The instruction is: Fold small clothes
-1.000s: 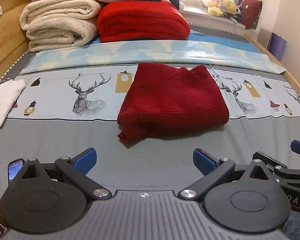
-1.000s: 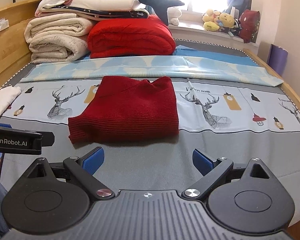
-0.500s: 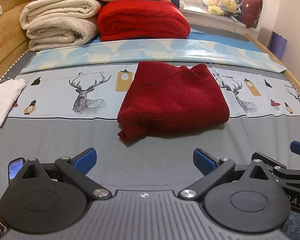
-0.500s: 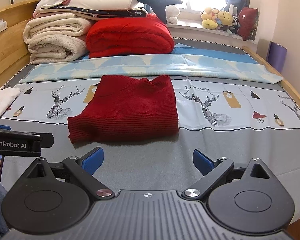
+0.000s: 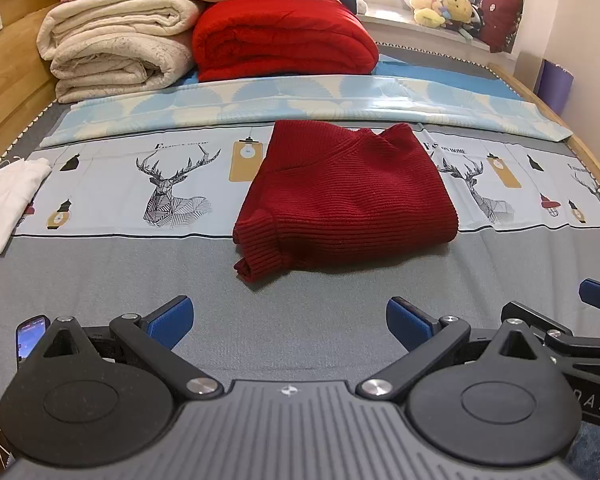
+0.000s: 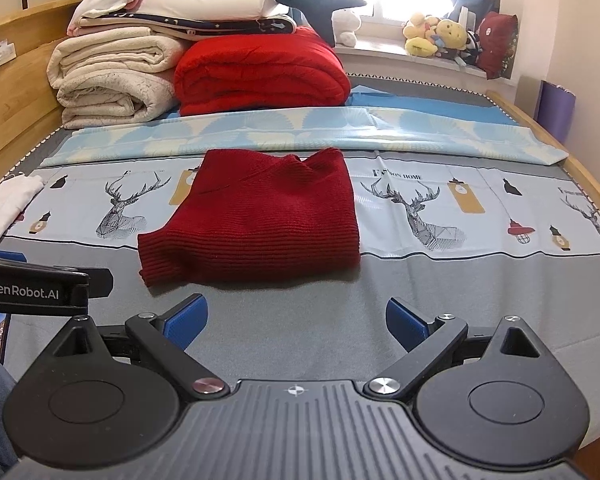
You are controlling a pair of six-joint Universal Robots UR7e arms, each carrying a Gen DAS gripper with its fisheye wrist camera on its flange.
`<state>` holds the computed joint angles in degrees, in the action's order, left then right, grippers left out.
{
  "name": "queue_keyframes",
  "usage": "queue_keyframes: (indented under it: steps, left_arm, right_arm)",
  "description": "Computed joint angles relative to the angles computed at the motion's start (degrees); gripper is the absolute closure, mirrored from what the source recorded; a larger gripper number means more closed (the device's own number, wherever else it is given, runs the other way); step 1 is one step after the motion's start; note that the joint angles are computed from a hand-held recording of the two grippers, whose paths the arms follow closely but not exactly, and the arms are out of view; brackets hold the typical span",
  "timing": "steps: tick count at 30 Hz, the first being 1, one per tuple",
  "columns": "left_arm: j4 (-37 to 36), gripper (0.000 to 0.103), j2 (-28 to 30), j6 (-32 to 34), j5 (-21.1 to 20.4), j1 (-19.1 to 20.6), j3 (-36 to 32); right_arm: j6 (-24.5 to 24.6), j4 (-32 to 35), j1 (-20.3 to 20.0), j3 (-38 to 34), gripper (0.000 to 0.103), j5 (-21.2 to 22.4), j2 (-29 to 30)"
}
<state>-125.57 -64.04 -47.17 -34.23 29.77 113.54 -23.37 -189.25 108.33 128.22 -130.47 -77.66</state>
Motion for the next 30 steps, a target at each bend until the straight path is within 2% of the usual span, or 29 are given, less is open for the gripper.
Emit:
queue_keyframes:
  steps: [30]
  left_arm:
    - [1.81, 0.000, 0.44, -1.48, 0.43, -0.05, -0.28]
  right_arm:
    - [1.86, 1.65, -0.07, 0.15, 0.007, 0.76, -0.28]
